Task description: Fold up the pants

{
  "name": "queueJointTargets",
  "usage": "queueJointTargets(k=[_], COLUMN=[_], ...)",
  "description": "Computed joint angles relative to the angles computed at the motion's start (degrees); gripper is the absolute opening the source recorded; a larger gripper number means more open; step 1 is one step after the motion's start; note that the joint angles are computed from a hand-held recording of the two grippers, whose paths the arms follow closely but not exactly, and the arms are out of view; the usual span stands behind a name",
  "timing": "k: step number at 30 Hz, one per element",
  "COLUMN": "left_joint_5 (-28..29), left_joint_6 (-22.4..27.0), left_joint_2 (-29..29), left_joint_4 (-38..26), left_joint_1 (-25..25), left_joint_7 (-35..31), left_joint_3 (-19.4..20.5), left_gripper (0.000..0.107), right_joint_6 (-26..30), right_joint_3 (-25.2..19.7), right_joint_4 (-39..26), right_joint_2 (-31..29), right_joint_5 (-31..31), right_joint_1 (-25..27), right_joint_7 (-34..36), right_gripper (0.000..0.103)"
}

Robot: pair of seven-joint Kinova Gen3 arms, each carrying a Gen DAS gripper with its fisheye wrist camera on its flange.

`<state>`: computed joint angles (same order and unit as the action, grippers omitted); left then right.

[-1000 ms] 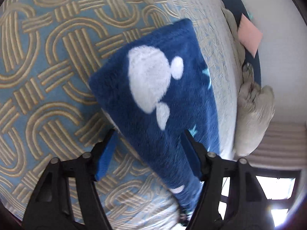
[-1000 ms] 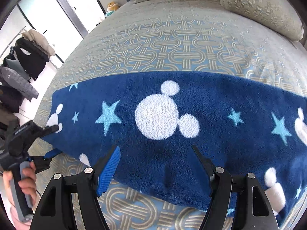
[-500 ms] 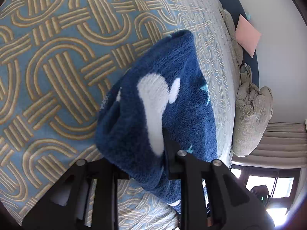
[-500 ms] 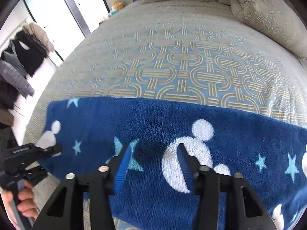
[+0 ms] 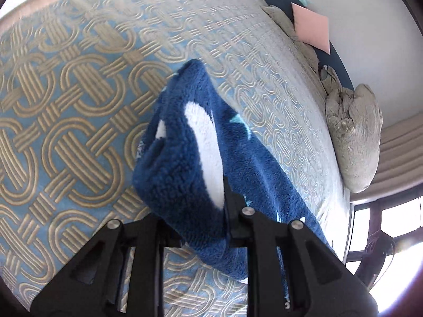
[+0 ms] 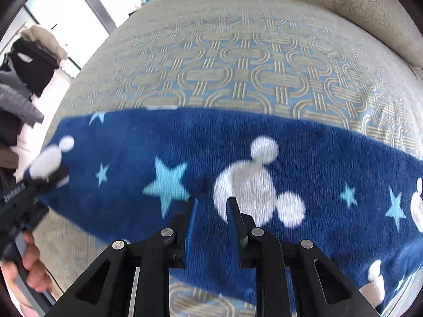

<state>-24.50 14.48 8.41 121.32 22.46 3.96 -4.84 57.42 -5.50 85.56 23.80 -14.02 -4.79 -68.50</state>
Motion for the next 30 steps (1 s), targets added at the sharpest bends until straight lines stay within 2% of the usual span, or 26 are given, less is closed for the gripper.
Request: queueJointTargets(k=[3,6,8,11,14,17,20,23,28,30], left_joint_5=[-4.1,-4.5,-6.0,-7.9,-11.4,-12.7,-12.6,-9.7,-4.3,-1.7], left_joint_6=[6.6,11.1,14.3,16.8,21.6,25.5,29.2,32.0,35.6,37.5], left_joint_2=[1.0,1.9,2.2,2.4,3.5,6.4,10.3,14.3,21.6,25.0], left_joint_4=[-4.8,-8.9,-11.1,-13.6,-17.4,-23.7,-31.1,-38.4,-50.3,-55.6], left_joint_1=[2.6,2.2,3.0,3.7,6.2,8.3,10.7,12.6,14.7,14.9], left_joint_7=[1.0,-0.8,-0.8,-1.5,-2.1,-5.8,-10.6,-17.0,-25.6,-28.5], left_joint_3=[0.5,3.1,4.0,5.5,7.0,8.7,10.0,10.2,11.3,11.7], left_gripper=[0.022,0.021,0.021,0.021,0.021,0.021,0.021,0.021,0.021,0.021], right_joint_6=[0.5,-1.6,0.7,0.2,-0.5,1.8,-1.2,-5.2,-7.0,-5.6], right_joint_3=[0.9,0.8,-0.9,-2.4,-0.1,2.0,3.8,4.8,6.8,7.8], right_joint_4=[0.4,1.5,0.8,3.3,5.5,5.5,6.5,9.7,10.3,8.5], right_joint_2=[3.7,3.6,3.2,0.6,-1.5,-1.5,-2.7,-6.0,-9.0,-8.4], right_joint_5=[3.4,2.2,-1.5,-7.9,-10.3,-12.4,-11.5,-11.1,-13.3,-14.4], right_joint_1=[-2.6,-2.0,2.3,9.6,12.9,17.3,19.7,21.6,24.6,26.9], right_joint_7=[-0.7,0.1,3.1,9.6,13.6,16.3,20.0,22.7,25.2,26.8], right_gripper=[0.022,0.022,0.022,0.022,0.023,0.023,0.023,0.023,0.023,0.023])
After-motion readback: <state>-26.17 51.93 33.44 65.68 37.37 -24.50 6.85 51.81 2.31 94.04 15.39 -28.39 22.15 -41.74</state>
